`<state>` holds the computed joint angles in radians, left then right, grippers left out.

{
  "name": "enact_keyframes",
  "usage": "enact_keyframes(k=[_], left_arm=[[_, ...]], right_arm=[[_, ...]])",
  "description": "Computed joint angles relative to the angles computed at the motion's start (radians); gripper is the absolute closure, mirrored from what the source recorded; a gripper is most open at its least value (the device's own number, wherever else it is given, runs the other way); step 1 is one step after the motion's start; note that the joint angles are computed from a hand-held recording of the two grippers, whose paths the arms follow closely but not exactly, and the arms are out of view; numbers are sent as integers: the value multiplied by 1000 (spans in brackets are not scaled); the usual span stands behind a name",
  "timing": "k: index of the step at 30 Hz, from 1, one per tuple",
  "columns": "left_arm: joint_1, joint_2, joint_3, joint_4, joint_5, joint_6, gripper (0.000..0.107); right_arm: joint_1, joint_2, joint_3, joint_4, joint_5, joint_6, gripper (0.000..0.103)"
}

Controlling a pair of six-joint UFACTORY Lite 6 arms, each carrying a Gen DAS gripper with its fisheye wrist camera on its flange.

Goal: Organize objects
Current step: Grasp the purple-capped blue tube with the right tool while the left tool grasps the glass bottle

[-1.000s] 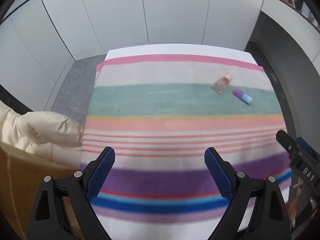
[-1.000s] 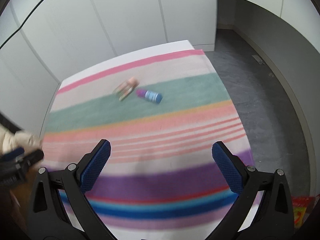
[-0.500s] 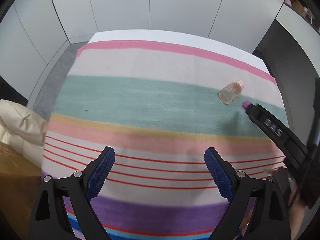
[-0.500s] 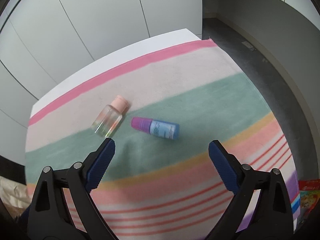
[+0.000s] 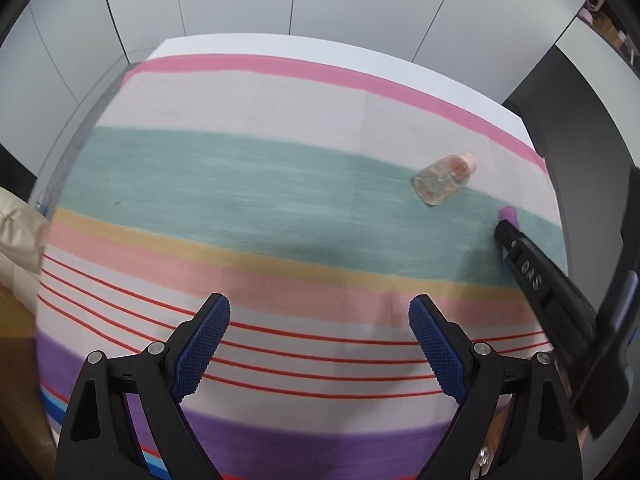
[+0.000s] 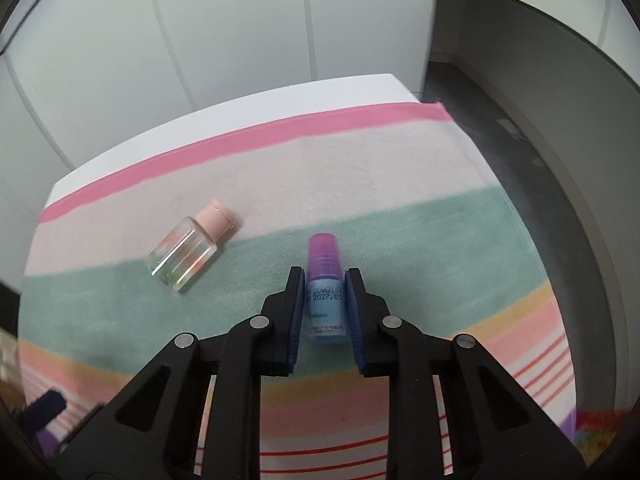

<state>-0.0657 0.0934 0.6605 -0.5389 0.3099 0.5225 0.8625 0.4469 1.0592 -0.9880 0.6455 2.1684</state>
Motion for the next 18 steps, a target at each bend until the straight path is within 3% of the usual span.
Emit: enact_keyframes(k=[1,2,3,5,9,16,18], left_arm=[[-15,1,-1,-1,-7,-18,15],[-24,2,-2,-3,-11,-28,15],[-35,4,-2,-12,-14,-33,15],[-56,10,-5,-7,-25,-57,15],[-83,19,-26,7,-52,-92,15],[-139,51,-25,49,-97,-176,14],[-153,58,-18,53,-104,-188,14]], right_arm=[[0,-34,-51,-60,-38,36,78],[0,-57,-85,-102,-60,63,65],[4,-82,-120,-141,-71,94,46],[27,-143,-200,-218,-51,182,27],[63,-247,-307,-258,1,238,15],[23,-298,-391,-343,-73,262,15],[25,-279,-372,-358,-72,247,20]])
